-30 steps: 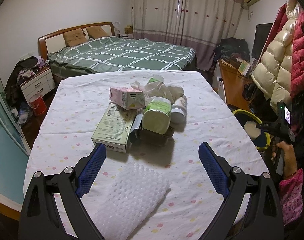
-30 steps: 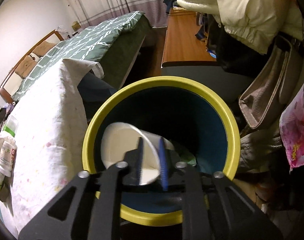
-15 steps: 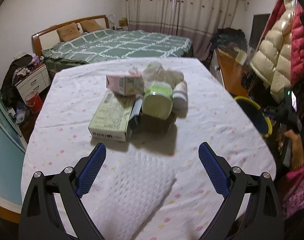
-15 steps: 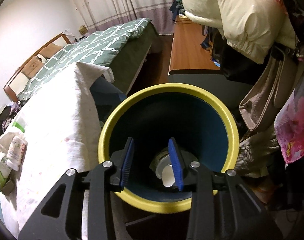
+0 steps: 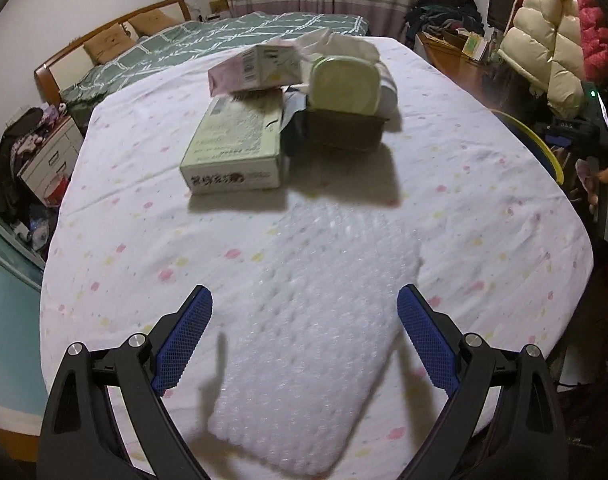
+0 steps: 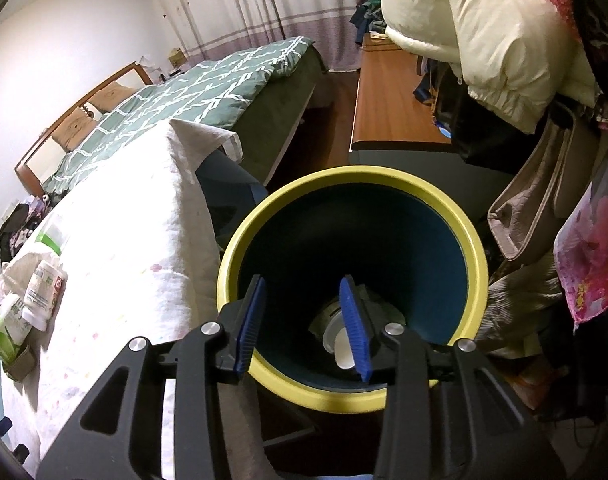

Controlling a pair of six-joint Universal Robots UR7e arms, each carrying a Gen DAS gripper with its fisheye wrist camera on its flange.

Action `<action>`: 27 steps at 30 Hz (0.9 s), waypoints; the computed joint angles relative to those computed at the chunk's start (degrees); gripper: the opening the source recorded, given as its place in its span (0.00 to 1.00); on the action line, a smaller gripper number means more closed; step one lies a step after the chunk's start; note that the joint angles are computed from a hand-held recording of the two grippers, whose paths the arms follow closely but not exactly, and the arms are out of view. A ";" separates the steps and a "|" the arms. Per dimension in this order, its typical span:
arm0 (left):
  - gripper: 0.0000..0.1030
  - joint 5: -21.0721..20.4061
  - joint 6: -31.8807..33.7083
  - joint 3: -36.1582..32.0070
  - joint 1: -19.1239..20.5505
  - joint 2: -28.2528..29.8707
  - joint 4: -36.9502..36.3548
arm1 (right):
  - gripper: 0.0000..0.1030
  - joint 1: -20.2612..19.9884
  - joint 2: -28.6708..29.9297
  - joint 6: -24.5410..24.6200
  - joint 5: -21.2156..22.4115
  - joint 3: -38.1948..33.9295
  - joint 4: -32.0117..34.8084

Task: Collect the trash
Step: 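Grasp the white foam net sleeve with the left tool and carry it to the bin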

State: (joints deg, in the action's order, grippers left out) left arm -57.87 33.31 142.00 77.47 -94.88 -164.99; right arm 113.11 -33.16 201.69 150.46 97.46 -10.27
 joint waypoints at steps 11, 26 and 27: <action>0.88 -4.11 4.02 -1.15 2.18 -0.23 6.10 | 0.37 0.47 1.09 -0.50 -1.05 -1.21 0.86; 0.46 -6.09 -1.28 -0.99 -5.55 -6.65 13.75 | 0.37 3.62 0.50 0.03 -1.11 1.56 -1.25; 0.46 -6.24 -1.75 -1.07 -6.47 -6.61 13.90 | 0.37 4.21 0.47 0.18 -0.81 1.93 -1.47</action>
State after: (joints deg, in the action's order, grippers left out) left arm -64.11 31.56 140.93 71.00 -101.49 -151.08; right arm 117.33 -32.69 201.87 149.65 99.38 -11.74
